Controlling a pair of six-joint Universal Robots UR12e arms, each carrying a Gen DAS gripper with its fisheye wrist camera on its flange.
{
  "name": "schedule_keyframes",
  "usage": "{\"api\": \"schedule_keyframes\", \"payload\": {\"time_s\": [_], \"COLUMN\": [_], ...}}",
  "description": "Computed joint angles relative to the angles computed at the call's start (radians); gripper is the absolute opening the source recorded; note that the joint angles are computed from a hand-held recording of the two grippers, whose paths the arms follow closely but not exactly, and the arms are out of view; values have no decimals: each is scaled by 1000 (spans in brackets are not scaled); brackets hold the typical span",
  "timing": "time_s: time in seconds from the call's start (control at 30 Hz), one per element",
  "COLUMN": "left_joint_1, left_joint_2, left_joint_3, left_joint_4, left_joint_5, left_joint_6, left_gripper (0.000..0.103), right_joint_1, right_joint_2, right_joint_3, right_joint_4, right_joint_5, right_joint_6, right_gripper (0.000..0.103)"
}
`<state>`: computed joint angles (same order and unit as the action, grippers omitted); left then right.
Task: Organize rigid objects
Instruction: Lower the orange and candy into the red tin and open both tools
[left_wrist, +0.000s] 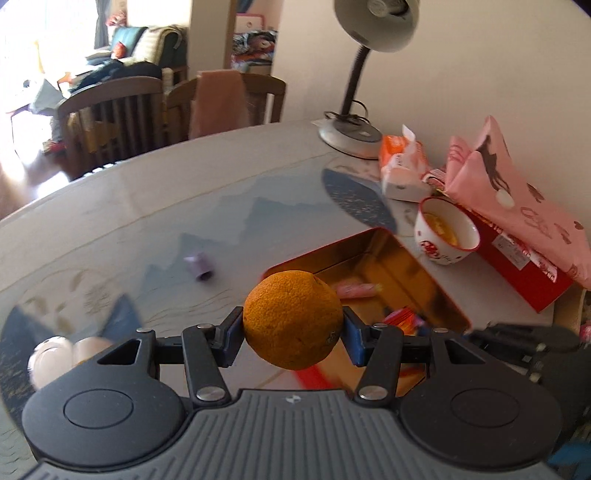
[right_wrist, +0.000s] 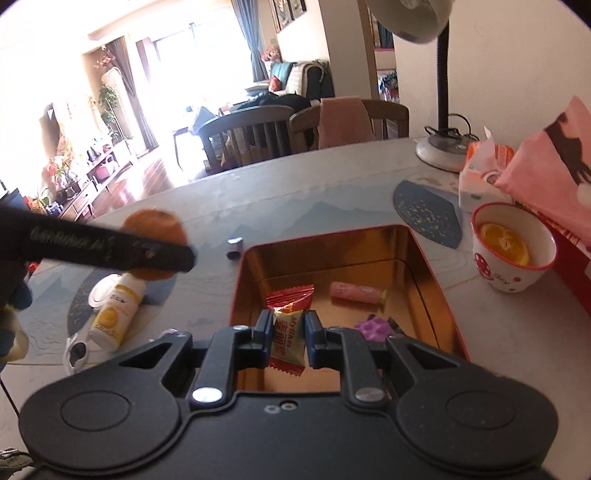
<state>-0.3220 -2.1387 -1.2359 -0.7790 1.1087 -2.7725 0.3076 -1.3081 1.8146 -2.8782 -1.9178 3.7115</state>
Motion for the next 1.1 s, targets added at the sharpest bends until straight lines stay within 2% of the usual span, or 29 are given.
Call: {"api": "schedule_keyframes", "payload": {"time_s": [0.37,0.67,0.93,1.1], "left_joint_1": [-70,-109,-120,-123], "left_joint_2": [-88,-165,-191,-192], "left_joint_3": [131,234,258,251], "left_joint_4": [-120,-237,-286,-274], "left_joint_5": [35,137,193,210], "left_joint_6": [50,80,103,117], "left_gripper": [54,54,54,54], "right_joint_1": [-18,-29,-32,-27], "right_joint_2": [17,34,39,43], "right_joint_3": [-8,-21,-21,-26], "right_joint_4": [43,92,132,132], "right_joint_5": [9,55,74,68], "right_joint_6": [-26,-46,-29,-35], "right_gripper": [17,17,17,17]}}
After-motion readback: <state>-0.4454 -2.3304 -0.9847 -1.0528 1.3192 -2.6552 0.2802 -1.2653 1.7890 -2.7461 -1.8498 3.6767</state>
